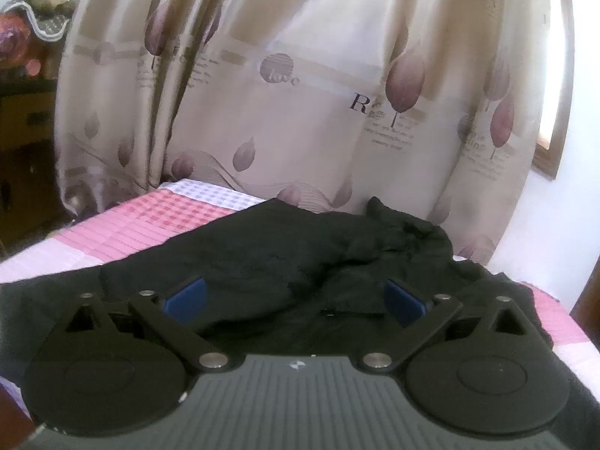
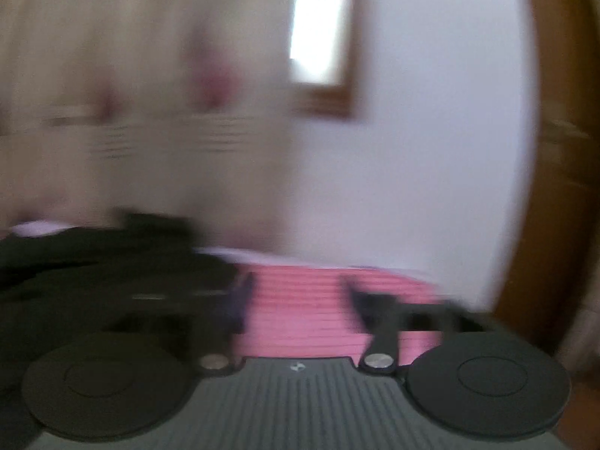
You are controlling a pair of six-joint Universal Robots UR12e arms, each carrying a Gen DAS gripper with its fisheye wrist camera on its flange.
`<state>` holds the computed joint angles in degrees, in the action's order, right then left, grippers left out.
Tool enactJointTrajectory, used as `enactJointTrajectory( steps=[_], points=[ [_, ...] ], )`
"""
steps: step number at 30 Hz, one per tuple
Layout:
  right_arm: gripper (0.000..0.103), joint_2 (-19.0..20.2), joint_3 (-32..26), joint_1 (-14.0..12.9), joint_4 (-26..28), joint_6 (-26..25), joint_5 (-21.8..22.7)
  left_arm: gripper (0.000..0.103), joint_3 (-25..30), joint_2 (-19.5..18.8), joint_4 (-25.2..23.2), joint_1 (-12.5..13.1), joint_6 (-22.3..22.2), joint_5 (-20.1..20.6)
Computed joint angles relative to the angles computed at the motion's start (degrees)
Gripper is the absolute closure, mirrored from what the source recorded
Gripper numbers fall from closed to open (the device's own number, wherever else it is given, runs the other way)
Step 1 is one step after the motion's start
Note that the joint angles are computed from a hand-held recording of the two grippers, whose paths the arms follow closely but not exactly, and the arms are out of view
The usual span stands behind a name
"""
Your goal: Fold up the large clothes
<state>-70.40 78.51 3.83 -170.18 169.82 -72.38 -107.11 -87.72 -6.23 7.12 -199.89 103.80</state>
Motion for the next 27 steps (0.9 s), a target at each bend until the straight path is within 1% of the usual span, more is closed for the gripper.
enactJointTrajectory(
  steps=[1, 2, 3, 4, 5, 6, 7, 8, 9, 10, 11, 12, 13, 14, 15, 16, 17, 18, 20, 21, 22, 23, 25, 27],
  points=[
    [0.000, -0.27, 1.50, 1.27, -1.73, -2.44, 3.41, 0.002, 0.24, -0.13, -0.47, -0.20, -0.39, -0.13],
    [0.000, -0.27, 2.19, 2.38, -2.34, -5.16, 5.37, 0.002, 0.40, -0.17, -0.99, -0.34, -0.73, -0.56],
    [0.000, -0.44, 2.88, 3.89, -1.83, -9.27, 6.47, 0.002, 0.44, -0.14, -1.36, -0.45, -0.83, -1.19],
    [0.000, -0.19, 2.71, 5.74, 0.29, -14.45, 6.12, 0.002, 0.43, -0.09, -1.54, -0.56, -0.64, -1.75],
    [0.000, 0.43, 2.11, 7.45, 1.29, -17.38, 4.18, 0.001, 0.31, 0.02, -1.43, -0.71, -0.08, -2.06],
    [0.000, 1.29, 1.59, 8.72, 1.03, -19.42, 1.89, 0.001, 0.09, 0.15, -1.01, -0.90, 0.71, -2.09],
    [0.000, 2.38, 0.56, 9.86, 1.17, -19.84, -1.13, 0.001, -0.17, 0.33, -0.48, -1.07, 1.71, -1.95],
    [0.000, 3.18, -0.70, 10.43, 2.65, -18.88, -3.39, 0.000, -0.43, 0.43, 0.10, -1.27, 2.53, -1.68],
    [0.000, 4.29, -2.75, 10.64, 5.72, -16.49, -4.40, 0.000, -0.70, 0.63, 0.46, -1.35, 3.41, -1.58],
    [0.000, 5.14, -4.56, 10.17, 9.01, -12.88, -3.24, 0.000, -0.86, 0.76, 0.48, -1.39, 4.16, -1.53],
    [0.000, 5.98, -6.28, 9.33, 12.52, -8.51, -0.38, 0.000, -0.91, 0.87, 0.14, -1.38, 4.98, -1.58],
    [0.000, 7.12, -8.30, 8.29, 16.31, -4.78, 4.80, 0.000, -0.78, 0.81, -0.31, -1.38, 5.55, -1.58],
    [0.002, 7.19, -8.22, 7.68, 18.78, -2.30, 9.33, 0.000, -0.65, 0.69, -0.66, -1.40, 5.92, -1.39],
    [0.040, 7.48, -8.78, 7.38, 20.90, -1.74, 11.46, 0.000, -0.45, 0.51, -1.09, -1.42, 5.98, -1.02],
    [0.080, 7.65, -9.11, 6.99, 22.25, -2.81, 11.18, 0.000, -0.24, 0.37, -1.56, -1.43, 5.71, -0.76],
    [0.097, 8.08, -9.80, 7.09, 23.26, -3.63, 9.61, 0.000, -0.01, 0.28, -2.08, -1.38, 5.15, -0.69],
    [0.098, 8.31, -9.96, 6.71, 21.90, -2.34, 10.44, 0.000, 0.08, 0.26, -2.21, -1.19, 4.54, -0.99],
    [0.098, 8.33, -9.90, 6.13, 19.34, -1.94, 11.37, 0.000, 0.10, 0.28, -2.17, -0.99, 4.15, -1.23],
    [0.098, 7.56, -9.30, 5.35, 12.60, -2.24, 8.33, 0.000, 0.38, 0.17, -2.45, -0.79, 4.03, -0.73],
    [0.098, 7.04, -9.10, 4.31, 9.28, -1.72, 7.12, 0.000, 0.53, 0.07, -2.50, -0.72, 4.18, -0.37],
    [0.098, 6.64, -9.10, 3.59, 7.12, -1.97, 5.06, 0.000, 0.61, -0.02, -2.50, -0.64, 4.27, -0.06],
    [0.098, 6.34, -9.33, 2.78, 5.19, -3.25, 2.39, 0.000, 0.83, -0.20, -2.71, -0.58, 4.24, 0.28],
    [0.098, 6.12, -10.26, 1.24, 4.48, -4.57, -1.94, 0.000, 1.31, -0.54, -3.21, -0.29, 4.07, 0.33],
    [0.098, 6.75, -11.67, 0.32, 4.98, -7.24, -7.47, 0.000, 1.64, -1.09, -2.14, 0.12, 4.39, -0.04]
  ],
)
